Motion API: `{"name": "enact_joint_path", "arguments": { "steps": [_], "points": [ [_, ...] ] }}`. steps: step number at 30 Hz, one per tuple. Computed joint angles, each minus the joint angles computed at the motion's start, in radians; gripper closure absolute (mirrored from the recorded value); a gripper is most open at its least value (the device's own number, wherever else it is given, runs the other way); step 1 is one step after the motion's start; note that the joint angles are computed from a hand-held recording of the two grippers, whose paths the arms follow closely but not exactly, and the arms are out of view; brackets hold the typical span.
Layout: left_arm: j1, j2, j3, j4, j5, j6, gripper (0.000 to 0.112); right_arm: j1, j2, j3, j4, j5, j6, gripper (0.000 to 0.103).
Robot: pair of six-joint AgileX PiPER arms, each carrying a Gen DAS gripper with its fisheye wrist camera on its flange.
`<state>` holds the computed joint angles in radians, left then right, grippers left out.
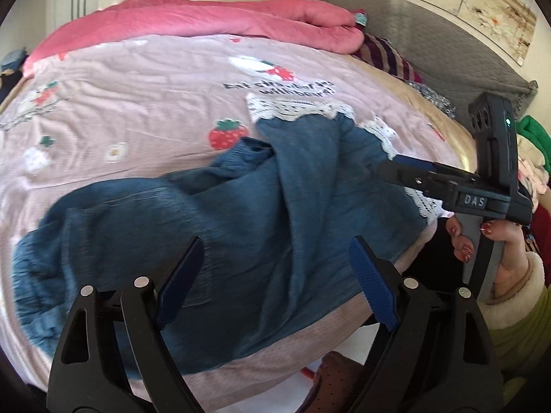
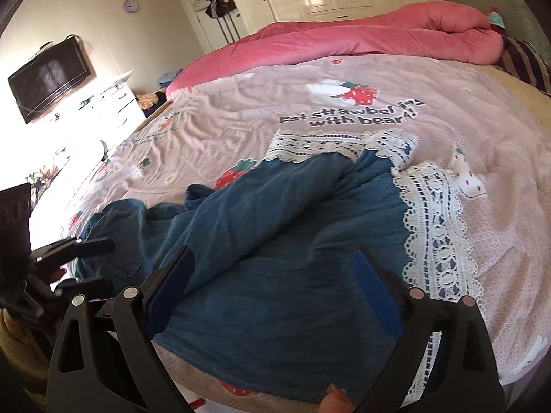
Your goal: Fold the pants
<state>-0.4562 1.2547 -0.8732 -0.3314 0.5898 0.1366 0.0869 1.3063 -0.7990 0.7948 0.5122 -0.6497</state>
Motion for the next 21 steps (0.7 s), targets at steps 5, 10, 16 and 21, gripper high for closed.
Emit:
{"name": "enact_joint_path", "arguments": {
  "steps": [5, 10, 16, 21],
  "points": [
    [-0.033, 0.065, -0.030, -0.058, -0.019, 0.066, 0.034, 0.011, 0.061, -0.100, -0.114, 0.002, 0.086, 0.009],
    [-0.034, 0.117, -0.038, -0.143, -0.040, 0.157, 0.044, 0.047, 0.219, -0.328, -0.268, 0.046, 0.182, 0.009],
    [0.005, 0.156, -0.021, -0.287, -0.038, 0.300, 0.059, 0.083, 0.513, -0.735, -0.403, 0.243, 0.313, 0.009],
    [0.038, 0.178, -0.017, -0.369, -0.028, 0.380, 0.072, 0.159, 0.778, -1.150, -0.606, 0.452, 0.439, 0.009]
  ]
}}
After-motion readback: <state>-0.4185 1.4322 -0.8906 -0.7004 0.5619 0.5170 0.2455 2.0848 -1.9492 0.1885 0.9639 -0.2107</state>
